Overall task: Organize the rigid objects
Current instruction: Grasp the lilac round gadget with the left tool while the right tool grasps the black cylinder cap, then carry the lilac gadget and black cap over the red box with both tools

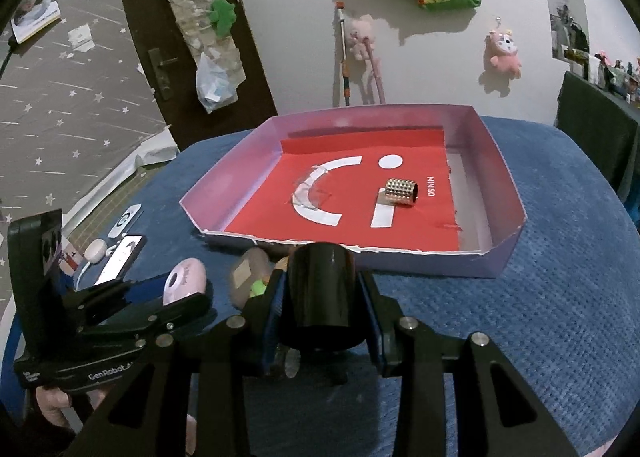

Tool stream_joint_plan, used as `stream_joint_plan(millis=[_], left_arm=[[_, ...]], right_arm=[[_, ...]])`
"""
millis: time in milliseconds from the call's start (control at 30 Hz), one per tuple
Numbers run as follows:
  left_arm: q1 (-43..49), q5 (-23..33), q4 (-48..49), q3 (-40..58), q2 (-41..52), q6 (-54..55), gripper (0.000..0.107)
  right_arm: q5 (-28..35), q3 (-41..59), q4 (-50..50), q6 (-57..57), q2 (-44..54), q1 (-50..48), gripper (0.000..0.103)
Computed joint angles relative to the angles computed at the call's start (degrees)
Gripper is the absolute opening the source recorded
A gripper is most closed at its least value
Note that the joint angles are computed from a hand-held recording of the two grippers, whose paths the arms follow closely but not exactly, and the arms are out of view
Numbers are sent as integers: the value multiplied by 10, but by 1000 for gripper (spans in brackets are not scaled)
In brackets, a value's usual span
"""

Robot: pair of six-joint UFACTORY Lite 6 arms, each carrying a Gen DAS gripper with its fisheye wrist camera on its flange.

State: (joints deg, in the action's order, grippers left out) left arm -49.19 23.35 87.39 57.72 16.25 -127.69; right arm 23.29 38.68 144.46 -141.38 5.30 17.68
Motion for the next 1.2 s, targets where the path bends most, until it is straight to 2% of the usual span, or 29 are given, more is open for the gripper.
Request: stream_joint_plan(millis=[467,700,933,1200], left_arm=[[4,1,-3,12,-1,15,54],[26,-24,5,36,2,35,54],[50,-41,-49,98,19,137,54],[90,-67,-196,197,66,331,54]], right_arm=[[9,-2,0,2,6,-1,38],[7,13,-28,23,10,-9,38],[5,43,-89,73,17,-23,38],[-6,116,-186,153,51,-50,38]])
